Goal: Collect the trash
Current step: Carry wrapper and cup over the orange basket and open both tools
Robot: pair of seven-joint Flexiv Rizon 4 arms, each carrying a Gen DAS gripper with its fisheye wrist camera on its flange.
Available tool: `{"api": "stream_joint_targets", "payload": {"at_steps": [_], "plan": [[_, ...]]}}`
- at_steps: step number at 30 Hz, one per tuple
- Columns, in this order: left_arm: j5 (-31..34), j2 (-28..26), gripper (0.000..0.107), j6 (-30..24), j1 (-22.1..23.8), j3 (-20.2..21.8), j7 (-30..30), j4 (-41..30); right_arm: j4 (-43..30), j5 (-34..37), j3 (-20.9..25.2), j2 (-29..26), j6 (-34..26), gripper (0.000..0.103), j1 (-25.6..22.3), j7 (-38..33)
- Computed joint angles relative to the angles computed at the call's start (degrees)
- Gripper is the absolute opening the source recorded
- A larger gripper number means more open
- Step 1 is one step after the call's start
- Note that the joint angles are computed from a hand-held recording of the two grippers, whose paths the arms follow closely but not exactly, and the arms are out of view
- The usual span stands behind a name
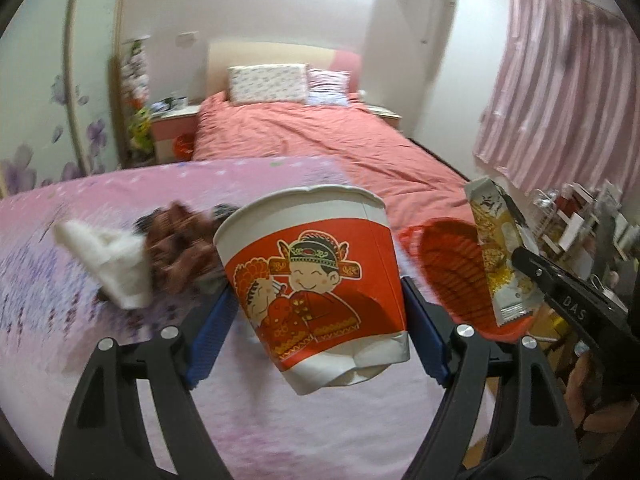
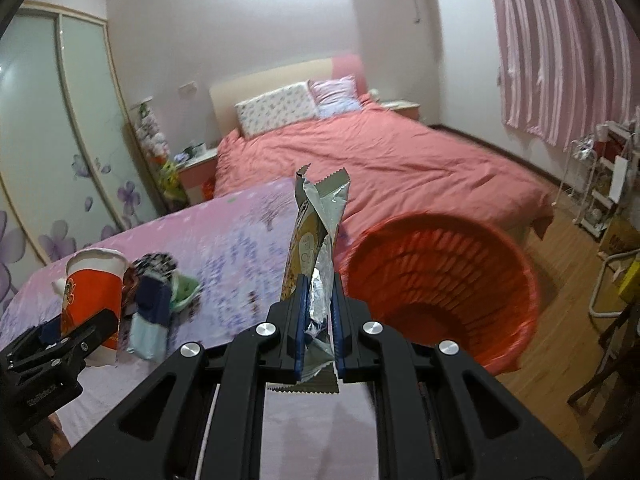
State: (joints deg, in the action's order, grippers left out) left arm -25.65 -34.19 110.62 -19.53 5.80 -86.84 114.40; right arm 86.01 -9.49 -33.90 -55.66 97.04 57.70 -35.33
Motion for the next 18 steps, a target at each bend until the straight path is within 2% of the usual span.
{"api": "stream_joint_targets", "payload": {"at_steps": [3, 10, 18], "plan": [[0.7, -1.9, 0.078, -2.0, -0.8, -0.7, 1.2, -4.3, 1.0, 1.4, -2.2, -0.4, 0.9, 0.011, 0.4, 0.7], [4.0, -6.0, 0.078, -5.7, -0.7, -3.1, 1.4, -12.1, 0.9, 4.2, -3.8, -2.0, 1.9, 0.011, -0.4, 0.9], [9.0, -11.6, 0.078, -10.6, 2.4, -8.5, 2.5, -22.2, -1.7, 6.1, -2.3, -4.0, 2.4, 0.011, -4.0, 1.3]]}}
